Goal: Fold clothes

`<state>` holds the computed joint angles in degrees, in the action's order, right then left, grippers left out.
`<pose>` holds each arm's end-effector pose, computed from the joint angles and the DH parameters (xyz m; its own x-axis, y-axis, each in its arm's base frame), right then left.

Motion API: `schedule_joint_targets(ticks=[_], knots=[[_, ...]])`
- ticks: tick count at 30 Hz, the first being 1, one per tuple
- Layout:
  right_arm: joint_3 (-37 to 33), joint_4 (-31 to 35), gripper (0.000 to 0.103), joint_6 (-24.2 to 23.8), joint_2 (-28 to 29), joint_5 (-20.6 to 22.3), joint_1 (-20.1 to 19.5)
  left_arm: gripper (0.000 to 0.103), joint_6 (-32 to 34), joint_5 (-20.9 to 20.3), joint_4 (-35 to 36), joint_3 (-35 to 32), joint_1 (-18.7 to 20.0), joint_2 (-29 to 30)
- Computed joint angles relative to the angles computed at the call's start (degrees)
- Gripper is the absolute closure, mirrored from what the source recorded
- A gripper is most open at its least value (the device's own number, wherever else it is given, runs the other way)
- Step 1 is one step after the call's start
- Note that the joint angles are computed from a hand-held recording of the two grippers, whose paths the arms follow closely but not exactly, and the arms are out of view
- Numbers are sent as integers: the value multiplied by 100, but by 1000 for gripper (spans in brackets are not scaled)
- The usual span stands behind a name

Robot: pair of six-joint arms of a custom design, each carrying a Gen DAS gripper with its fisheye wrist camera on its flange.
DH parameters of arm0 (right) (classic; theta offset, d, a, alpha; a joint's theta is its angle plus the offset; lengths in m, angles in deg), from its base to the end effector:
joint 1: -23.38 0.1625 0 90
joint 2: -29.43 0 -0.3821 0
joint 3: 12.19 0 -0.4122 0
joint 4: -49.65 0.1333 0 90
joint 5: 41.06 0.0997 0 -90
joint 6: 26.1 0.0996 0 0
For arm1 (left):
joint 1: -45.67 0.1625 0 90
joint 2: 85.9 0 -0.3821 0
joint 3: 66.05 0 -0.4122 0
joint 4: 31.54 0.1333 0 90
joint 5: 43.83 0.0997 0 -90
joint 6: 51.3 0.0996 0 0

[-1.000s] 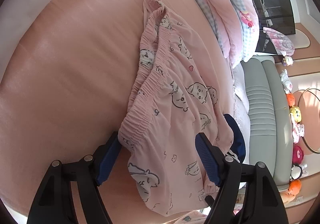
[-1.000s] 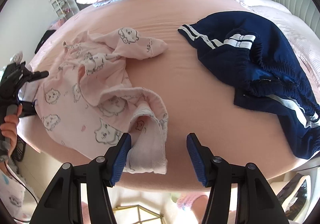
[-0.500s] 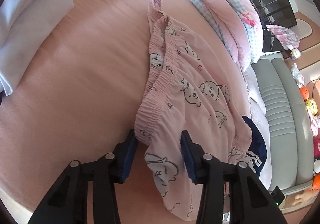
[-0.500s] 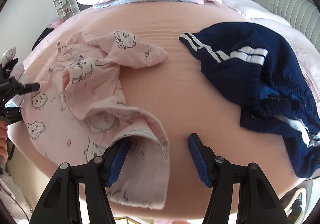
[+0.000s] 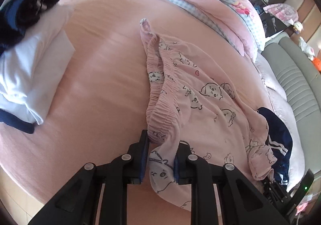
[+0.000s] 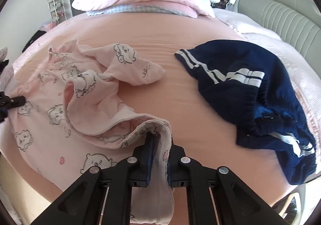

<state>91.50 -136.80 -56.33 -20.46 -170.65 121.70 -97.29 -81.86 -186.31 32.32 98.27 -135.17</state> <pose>0.1581 -0.5984 0.1332 -0.6592 -0.0936 0.7461 -0.5073 0.7878 -0.3494 -0.2155 -0.6305 0.1083 -0.8504 -0.4076 -0.3327 -0.0386 0.6790 -0.7331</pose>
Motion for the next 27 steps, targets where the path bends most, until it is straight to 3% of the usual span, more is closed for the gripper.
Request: schedule_joint_targets(ticks=[9, 18, 22, 27], knots=[[-91, -15, 96, -36, 24, -299, 30, 85, -545, -1, 625, 192, -137, -180], [26, 363, 96, 222, -259, -80, -29, 85, -742, -24, 877, 118, -196, -243], [72, 464, 96, 435, -429, 89, -64, 85, -609, 174, 1150, 73, -299, -328], [-45, 1027, 96, 992, -539, 72, -170, 85, -648, -28, 1426, 82, -293, -340]])
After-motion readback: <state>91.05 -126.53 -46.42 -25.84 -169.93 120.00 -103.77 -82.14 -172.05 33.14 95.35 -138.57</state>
